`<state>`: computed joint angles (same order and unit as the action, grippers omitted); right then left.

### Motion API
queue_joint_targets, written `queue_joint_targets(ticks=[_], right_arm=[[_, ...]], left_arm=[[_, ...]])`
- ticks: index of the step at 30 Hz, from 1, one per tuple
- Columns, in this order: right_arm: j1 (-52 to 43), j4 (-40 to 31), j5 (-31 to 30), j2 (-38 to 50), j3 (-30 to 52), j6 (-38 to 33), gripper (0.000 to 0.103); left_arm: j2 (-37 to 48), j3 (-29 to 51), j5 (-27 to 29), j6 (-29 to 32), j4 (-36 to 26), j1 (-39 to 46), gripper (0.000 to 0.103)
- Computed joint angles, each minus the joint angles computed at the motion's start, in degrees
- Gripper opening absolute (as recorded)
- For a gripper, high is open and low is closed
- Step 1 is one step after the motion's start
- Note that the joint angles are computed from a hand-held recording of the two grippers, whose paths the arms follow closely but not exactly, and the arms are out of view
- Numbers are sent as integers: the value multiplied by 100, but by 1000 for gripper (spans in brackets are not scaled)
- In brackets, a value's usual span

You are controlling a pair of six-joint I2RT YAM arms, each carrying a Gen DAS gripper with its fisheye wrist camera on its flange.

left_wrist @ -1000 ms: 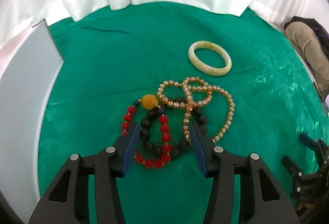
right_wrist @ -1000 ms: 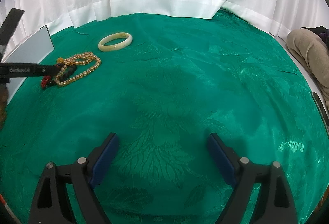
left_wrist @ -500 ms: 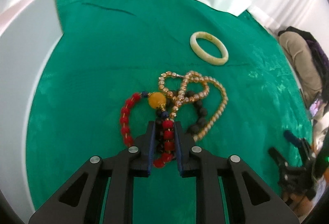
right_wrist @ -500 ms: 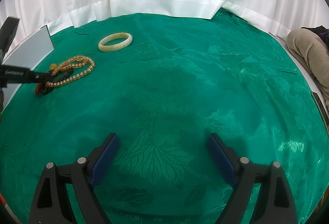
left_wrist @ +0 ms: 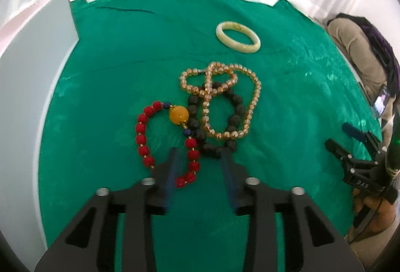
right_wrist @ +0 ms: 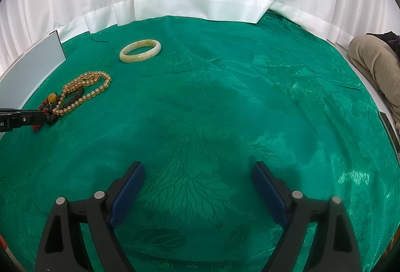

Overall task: Organize jewelry
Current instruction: 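Grasp the red bead bracelet by its amber bead with the left tool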

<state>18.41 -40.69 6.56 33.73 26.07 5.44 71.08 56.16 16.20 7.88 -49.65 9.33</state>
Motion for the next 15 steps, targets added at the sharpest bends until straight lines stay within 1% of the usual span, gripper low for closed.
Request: queue_joint_targets(ticks=[3, 6, 8, 11, 13, 15], right_arm=[[4, 0, 3, 0, 0, 3, 90], [16, 0, 10, 1, -1, 12, 90], [11, 3, 7, 2, -3, 9, 90], [7, 6, 5, 2, -5, 6, 90], [1, 9, 1, 3, -7, 0, 90], [-4, 11, -2, 3, -8, -3, 90]], left_arm=[[-60, -76, -58, 149, 14, 21, 43], [-90, -85, -125, 329, -90, -23, 40], [-101, -12, -130, 690, -362, 16, 40], [-122, 103, -415, 1173, -780, 46, 33], [-112, 185, -668, 1364, -999, 100, 33], [-90, 267, -688, 1470, -1146, 295, 33]])
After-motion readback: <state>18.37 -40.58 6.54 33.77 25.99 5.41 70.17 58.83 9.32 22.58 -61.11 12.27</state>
